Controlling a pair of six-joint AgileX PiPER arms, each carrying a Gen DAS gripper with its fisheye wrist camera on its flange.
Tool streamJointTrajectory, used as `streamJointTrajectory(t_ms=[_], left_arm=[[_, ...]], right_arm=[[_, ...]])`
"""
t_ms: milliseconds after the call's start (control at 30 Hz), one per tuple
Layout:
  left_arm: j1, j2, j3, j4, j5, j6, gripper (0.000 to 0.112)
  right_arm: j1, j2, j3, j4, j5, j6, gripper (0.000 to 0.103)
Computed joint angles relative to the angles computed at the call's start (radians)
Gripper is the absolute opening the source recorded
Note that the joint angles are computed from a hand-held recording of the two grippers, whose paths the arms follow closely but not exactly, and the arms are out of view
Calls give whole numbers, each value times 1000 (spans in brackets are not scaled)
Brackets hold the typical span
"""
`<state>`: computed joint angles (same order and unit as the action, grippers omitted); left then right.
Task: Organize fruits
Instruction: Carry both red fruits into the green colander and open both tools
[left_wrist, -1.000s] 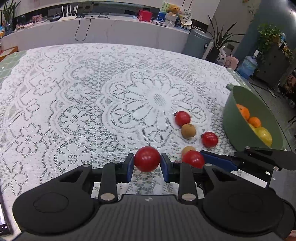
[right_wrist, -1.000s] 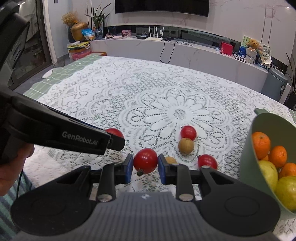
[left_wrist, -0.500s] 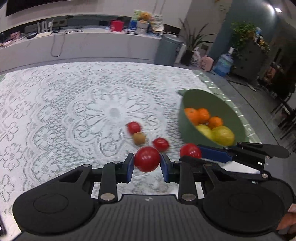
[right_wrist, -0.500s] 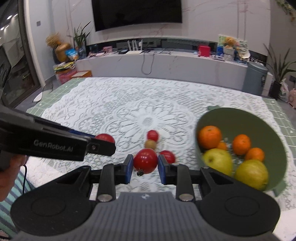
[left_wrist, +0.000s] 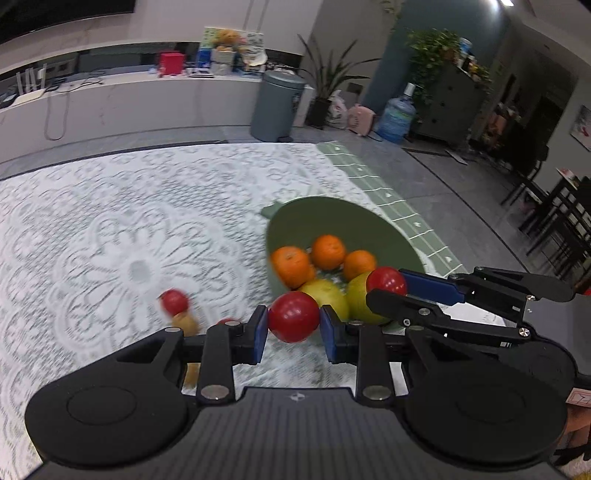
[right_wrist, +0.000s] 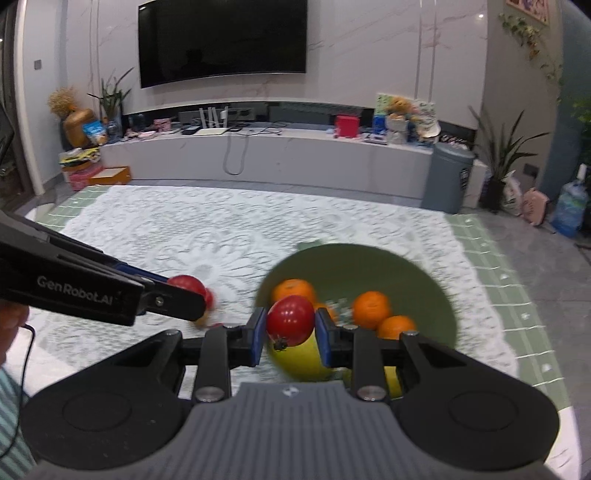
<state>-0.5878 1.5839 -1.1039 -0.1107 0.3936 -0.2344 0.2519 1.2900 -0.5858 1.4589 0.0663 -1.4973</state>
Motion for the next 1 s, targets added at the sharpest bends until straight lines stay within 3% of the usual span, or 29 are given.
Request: streamJointTrajectory(t_ms=[133, 367, 733, 1000], left_arm=[[0, 77, -89, -110, 26, 120, 34], [-23, 223, -267, -78, 103, 140, 34], [-11, 435, -582, 12, 280, 129, 34], [-2, 601, -844, 52, 449, 138, 34]], right_arm=[[-83, 29, -23, -49, 36, 10, 25], [-172, 134, -95, -92, 97, -7, 25], [-199, 337, -272, -424, 151, 270, 25], [-171, 467, -426, -743, 210, 581, 25]])
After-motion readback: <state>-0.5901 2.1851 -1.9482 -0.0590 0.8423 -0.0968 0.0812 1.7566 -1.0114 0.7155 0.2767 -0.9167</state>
